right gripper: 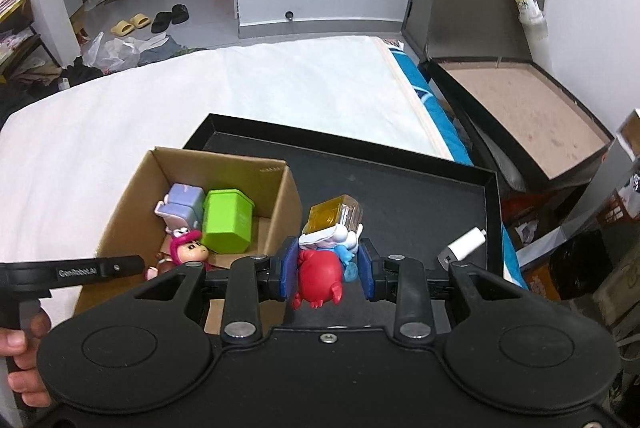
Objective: Organize rigid objects
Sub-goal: 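Lift the red crab figure with the right gripper toward the box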
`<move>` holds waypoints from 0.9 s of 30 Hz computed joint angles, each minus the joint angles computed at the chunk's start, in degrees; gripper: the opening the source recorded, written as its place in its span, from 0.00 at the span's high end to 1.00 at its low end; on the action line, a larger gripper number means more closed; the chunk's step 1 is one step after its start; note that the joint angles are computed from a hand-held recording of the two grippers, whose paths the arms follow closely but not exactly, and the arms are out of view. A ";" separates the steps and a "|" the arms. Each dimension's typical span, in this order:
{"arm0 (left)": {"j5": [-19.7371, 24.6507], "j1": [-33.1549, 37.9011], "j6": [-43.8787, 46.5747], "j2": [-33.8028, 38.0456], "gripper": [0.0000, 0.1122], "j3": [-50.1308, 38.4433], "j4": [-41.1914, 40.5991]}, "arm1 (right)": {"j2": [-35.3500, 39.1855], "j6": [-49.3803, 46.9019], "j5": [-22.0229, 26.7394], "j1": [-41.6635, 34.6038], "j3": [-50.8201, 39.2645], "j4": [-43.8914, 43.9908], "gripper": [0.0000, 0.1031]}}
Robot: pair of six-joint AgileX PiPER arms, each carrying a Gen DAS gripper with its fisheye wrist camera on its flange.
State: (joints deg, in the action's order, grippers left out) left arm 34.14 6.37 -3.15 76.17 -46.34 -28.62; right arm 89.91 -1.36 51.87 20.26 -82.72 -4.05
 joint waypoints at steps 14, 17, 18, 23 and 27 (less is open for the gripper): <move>0.72 1.29 3.30 -0.85 0.77 0.57 -3.03 | 2.81 2.96 3.09 5.76 -5.76 -3.95 0.69; 1.12 1.64 3.73 -1.21 0.77 0.65 -3.32 | 3.80 3.33 3.46 6.98 -6.78 -4.26 0.69; 1.25 1.78 3.91 -1.29 0.77 0.67 -3.49 | 4.01 3.38 3.41 7.29 -6.84 -4.29 0.69; 1.42 2.23 4.87 -1.62 0.77 0.92 -4.53 | 5.41 3.94 3.26 8.98 -7.11 -4.34 0.69; 1.63 2.52 5.57 -1.84 0.77 1.04 -4.98 | 6.21 4.79 2.85 10.36 -6.29 -4.64 0.69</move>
State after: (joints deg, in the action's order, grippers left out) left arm 35.77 8.89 2.42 74.33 -45.30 -33.60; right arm 96.12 3.43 54.72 30.61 -89.01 -8.70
